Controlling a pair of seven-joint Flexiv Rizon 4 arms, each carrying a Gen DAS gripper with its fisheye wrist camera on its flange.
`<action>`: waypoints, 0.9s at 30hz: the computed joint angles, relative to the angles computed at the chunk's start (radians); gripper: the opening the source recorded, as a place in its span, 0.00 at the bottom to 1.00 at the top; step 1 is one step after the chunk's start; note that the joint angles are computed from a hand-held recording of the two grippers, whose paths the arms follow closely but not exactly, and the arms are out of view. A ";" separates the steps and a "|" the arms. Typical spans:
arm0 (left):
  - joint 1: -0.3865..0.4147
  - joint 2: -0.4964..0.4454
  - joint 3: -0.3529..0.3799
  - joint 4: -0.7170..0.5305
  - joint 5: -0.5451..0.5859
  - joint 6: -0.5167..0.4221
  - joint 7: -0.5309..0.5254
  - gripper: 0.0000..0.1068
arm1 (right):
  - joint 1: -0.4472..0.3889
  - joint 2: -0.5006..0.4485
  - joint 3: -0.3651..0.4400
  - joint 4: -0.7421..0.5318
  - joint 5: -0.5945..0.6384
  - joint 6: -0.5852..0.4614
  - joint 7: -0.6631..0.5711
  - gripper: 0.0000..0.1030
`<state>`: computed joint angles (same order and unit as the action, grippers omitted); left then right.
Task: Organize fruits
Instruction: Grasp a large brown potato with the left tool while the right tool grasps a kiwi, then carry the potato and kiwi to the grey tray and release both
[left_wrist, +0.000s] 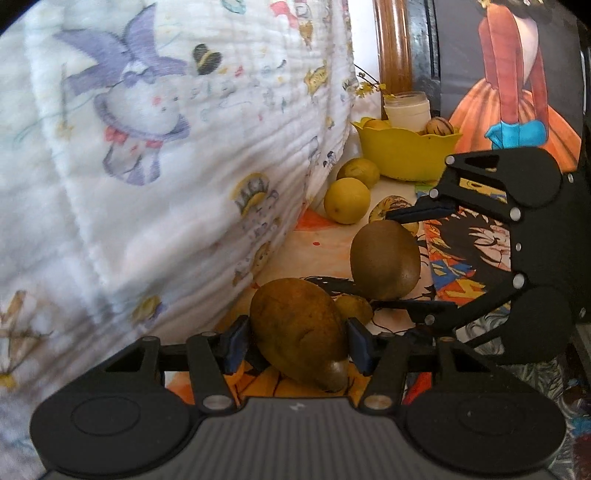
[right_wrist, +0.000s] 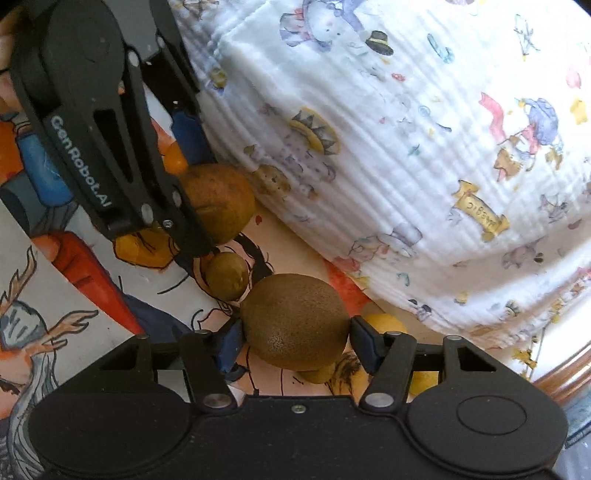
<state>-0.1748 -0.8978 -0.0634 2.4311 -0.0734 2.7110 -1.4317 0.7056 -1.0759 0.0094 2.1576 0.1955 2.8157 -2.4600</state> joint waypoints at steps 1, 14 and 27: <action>0.001 -0.002 -0.002 0.001 0.000 0.005 -0.007 0.56 | 0.004 -0.005 0.000 -0.002 0.009 0.009 -0.004 0.60; 0.006 -0.012 -0.015 0.019 -0.005 0.042 -0.091 0.56 | 0.017 -0.015 0.010 0.031 0.064 0.114 -0.023 0.60; -0.077 0.058 -0.014 0.083 -0.077 0.096 -0.128 0.56 | 0.026 0.022 0.043 0.183 0.145 0.353 -0.011 0.60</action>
